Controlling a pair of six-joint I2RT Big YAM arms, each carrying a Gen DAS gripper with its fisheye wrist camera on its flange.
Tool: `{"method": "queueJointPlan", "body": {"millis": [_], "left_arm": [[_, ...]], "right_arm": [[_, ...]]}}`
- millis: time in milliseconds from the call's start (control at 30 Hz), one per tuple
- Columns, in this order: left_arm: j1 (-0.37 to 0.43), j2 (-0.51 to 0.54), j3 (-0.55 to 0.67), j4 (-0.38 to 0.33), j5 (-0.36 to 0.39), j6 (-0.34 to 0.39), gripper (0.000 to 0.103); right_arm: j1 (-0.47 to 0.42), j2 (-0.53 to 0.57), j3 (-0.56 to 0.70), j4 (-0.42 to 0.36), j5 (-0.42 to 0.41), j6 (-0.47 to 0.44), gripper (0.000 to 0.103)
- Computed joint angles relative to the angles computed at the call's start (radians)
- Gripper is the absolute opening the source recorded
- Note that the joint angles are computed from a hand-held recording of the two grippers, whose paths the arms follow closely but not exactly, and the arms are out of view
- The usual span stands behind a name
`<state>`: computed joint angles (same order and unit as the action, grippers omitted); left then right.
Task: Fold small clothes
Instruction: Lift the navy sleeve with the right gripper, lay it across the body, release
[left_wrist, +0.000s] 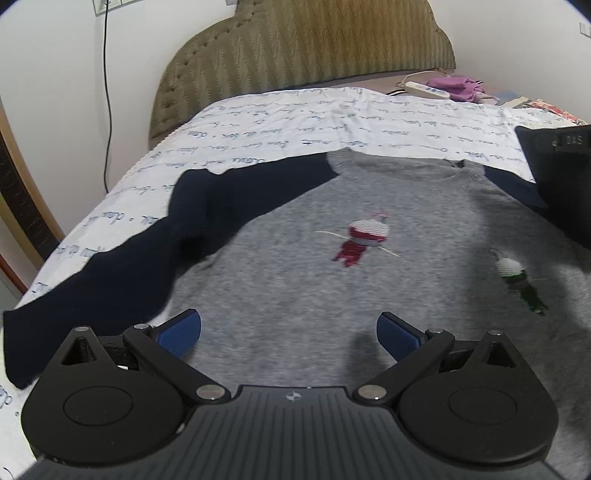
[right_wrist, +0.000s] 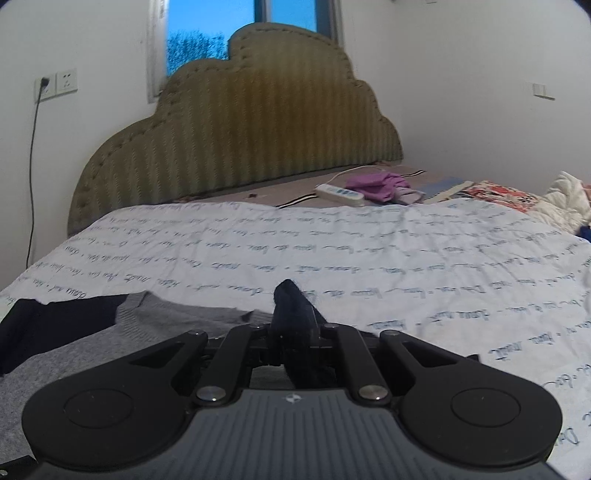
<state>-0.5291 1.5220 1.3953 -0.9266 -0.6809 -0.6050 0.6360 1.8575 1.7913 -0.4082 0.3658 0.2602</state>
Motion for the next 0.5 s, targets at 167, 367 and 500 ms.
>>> {"method": "queueJointPlan", "body": {"millis": [167, 367, 500], "left_arm": [[0.015, -0.017, -0.017, 0.001, 0.004, -0.010, 0.103], [0.017, -0.034, -0.039, 0.002, -0.029, -0.017, 0.103], [0.017, -0.052, -0.054, 0.001, -0.051, -0.020, 0.103]], "right_arm": [[0.032, 0.053, 0.079, -0.032, -0.002, -0.026, 0.009], [0.068, 0.124, 0.177, -0.082, 0.003, -0.076, 0.009], [0.088, 0.197, 0.285, -0.147, 0.004, -0.098, 0.009]]}}
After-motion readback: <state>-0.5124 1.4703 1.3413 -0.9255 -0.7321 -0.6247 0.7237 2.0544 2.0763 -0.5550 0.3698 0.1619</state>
